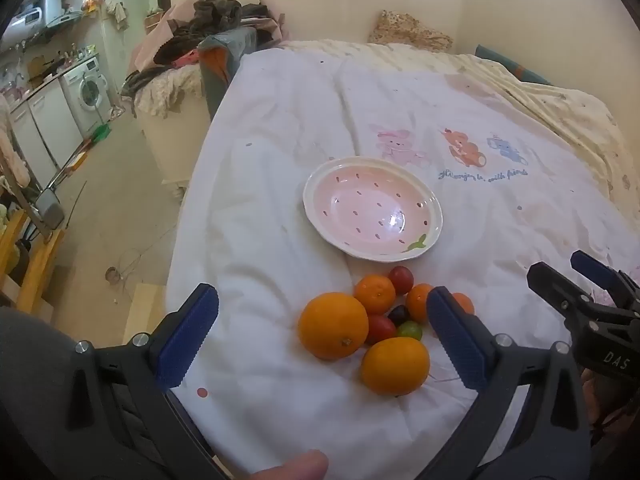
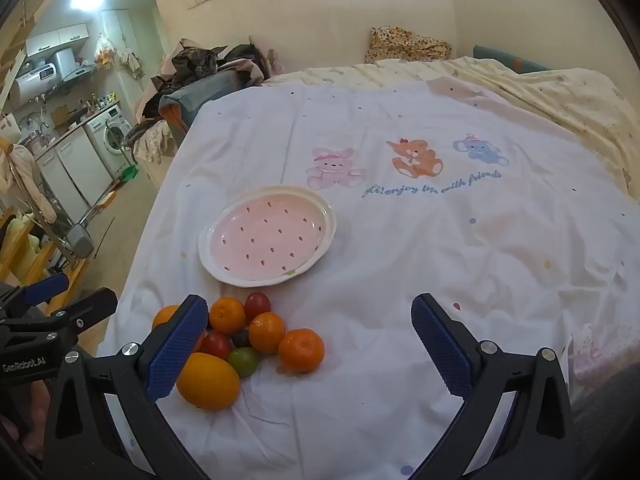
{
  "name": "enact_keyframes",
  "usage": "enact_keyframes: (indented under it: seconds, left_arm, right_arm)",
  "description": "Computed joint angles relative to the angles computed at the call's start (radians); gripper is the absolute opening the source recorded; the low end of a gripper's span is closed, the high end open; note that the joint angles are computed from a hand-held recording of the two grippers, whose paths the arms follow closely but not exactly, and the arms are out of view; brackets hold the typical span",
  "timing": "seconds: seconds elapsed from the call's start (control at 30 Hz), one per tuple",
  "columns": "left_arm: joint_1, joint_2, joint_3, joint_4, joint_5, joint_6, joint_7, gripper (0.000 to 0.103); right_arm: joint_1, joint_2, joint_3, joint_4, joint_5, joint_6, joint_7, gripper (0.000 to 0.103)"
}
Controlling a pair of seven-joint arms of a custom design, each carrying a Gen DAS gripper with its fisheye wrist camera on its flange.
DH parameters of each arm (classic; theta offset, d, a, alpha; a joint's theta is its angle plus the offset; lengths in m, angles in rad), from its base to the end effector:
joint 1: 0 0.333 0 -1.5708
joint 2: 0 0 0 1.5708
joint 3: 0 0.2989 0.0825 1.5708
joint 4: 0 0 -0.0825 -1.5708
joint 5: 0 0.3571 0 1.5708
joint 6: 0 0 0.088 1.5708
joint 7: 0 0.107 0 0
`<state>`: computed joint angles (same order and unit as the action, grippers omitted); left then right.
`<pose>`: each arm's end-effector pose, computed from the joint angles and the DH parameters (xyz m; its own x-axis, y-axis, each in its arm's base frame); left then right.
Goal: Organize fruits
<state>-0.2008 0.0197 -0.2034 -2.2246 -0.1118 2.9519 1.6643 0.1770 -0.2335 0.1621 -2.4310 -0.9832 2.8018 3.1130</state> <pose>0.5134 -0.2111 0.4477 -0.3943 -0.9185 0.0306 -0.7053 0.2811 -0.6508 0.4295 0.1955 0.4422 -0.2664 -0.9475 -0.1768 -0.6445 0.3115 -0.6982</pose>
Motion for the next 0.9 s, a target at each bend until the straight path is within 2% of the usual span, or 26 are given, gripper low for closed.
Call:
enact_keyframes:
  seconds: [0.1, 0.53, 0.9]
  left_arm:
    - [0.0, 0.0, -0.002, 0.003, -0.024, -0.006, 0.015, 0.102]
    - [0.004, -0.005, 0.004, 0.001, 0.005, -0.006, -0.007, 0.102]
    - [0.003, 0.006, 0.004, 0.002, 0.026, 0.003, -0.031, 0.102]
  right_arm:
    - [0.004, -0.001, -0.003, 0.0, 0.017, -0.003, -0.015, 0.103]
    - [0.001, 0.006, 0.004, 0.008, -0.017, -0.016, 0.019, 0.103]
    - [0.003, -0.01, -0.002, -0.007, 0.004, -0.009, -0.007, 0.103]
